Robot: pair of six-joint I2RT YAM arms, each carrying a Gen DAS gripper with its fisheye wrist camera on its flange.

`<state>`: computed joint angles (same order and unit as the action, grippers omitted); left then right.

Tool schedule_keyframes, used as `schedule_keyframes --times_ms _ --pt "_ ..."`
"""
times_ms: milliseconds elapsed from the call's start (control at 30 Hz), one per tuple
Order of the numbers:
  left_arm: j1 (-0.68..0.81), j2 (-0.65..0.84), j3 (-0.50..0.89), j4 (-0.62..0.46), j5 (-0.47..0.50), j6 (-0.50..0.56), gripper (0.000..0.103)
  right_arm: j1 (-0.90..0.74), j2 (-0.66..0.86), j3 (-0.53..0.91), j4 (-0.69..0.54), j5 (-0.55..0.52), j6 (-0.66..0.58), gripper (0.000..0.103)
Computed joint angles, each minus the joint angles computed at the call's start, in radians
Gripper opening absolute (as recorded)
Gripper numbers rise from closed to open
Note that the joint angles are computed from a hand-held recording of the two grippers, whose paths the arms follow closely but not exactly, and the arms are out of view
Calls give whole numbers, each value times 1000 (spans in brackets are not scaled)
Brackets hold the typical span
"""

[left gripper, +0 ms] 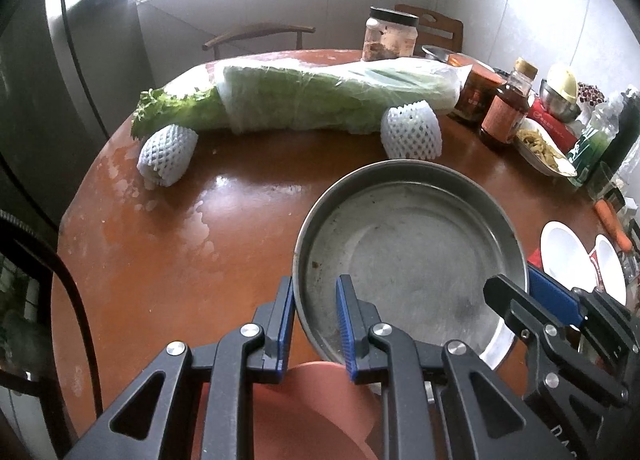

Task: Organize plates and bowls

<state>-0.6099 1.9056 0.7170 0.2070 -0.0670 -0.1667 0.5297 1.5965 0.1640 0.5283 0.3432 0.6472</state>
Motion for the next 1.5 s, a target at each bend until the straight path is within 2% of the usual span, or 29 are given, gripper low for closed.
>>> schedule_keyframes --times_ms 300,633,833,1067,1500 --pt "-13 -26 -18 47 6 -8 21 -63 -18 -5 18 -25 -43 28" --pt "-20 -184 -103 36 -10 -11 21 -23 -202 -33 -93 15 -40 29" --pt "5 -335 -186 7 -2 -17 21 82 -333 -31 -219 69 19 29" --pt "41 -522 -285 -50 -2 -13 21 269 -442 8 -386 196 116 29" --pt "88 -937 -426 -267 -15 6 21 566 -517 100 -613 386 295 29"
